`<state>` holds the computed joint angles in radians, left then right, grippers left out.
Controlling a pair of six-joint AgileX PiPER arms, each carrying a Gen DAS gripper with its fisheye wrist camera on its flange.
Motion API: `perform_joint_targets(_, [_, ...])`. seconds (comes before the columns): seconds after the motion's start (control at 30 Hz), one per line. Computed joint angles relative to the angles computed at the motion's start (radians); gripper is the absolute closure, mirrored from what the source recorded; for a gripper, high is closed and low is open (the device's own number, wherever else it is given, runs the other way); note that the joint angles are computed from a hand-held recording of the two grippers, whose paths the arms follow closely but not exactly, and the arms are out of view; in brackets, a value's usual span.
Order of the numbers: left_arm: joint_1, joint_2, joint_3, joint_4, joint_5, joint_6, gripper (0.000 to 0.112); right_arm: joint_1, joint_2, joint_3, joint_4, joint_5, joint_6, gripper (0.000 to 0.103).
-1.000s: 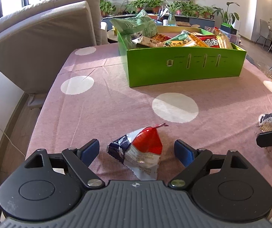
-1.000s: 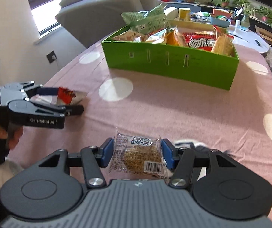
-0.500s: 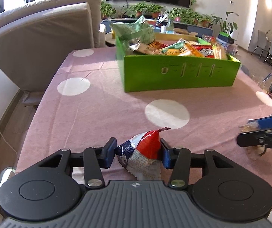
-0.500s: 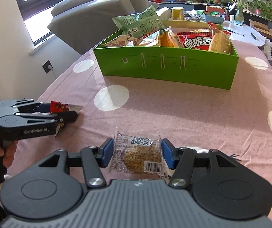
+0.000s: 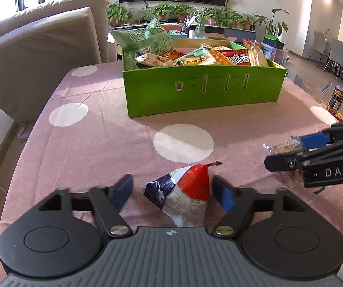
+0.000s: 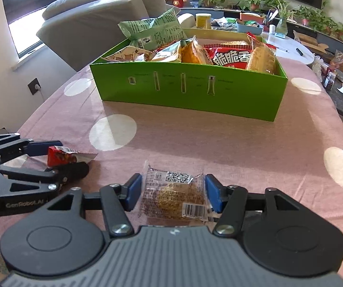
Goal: Organize snacks
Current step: 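Carry the red-and-white bag and the cookie over the green box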
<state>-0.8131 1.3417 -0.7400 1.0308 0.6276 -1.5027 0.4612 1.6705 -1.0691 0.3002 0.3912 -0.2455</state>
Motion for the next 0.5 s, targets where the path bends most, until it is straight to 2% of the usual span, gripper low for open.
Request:
perform_joint_targets(0.03, [0.002, 0.001, -0.001, 0.001, 0.002, 0.002, 0.037, -0.001, -0.002, 0.002, -0.002, 0.002, 0.003, 0.011])
perform_joint_targets(0.13, [0.005, 0.007, -0.008, -0.013, 0.007, 0.025, 0.036, 0.007, -0.013, 0.010, -0.054, 0.008, 0.061, 0.001])
perform_joint_targets(0.3, [0.010, 0.025, -0.013, -0.019, -0.017, 0.057, 0.037, 0.008, -0.018, 0.017, -0.067, 0.020, 0.082, 0.000])
perform_joint_targets(0.33, [0.008, 0.024, -0.012, -0.013, -0.020, 0.054, 0.040, 0.008, -0.015, 0.018, -0.066, 0.015, 0.084, 0.000])
perform_joint_targets(0.4, [0.008, 0.016, -0.008, 0.000, -0.029, 0.047, 0.066, 0.014, -0.019, 0.030, -0.089, -0.009, 0.103, 0.000])
perform_joint_targets(0.5, [0.020, 0.001, -0.015, -0.045, -0.033, 0.065, 0.069, 0.000, -0.026, 0.025, -0.003, 0.006, 0.029, 0.002])
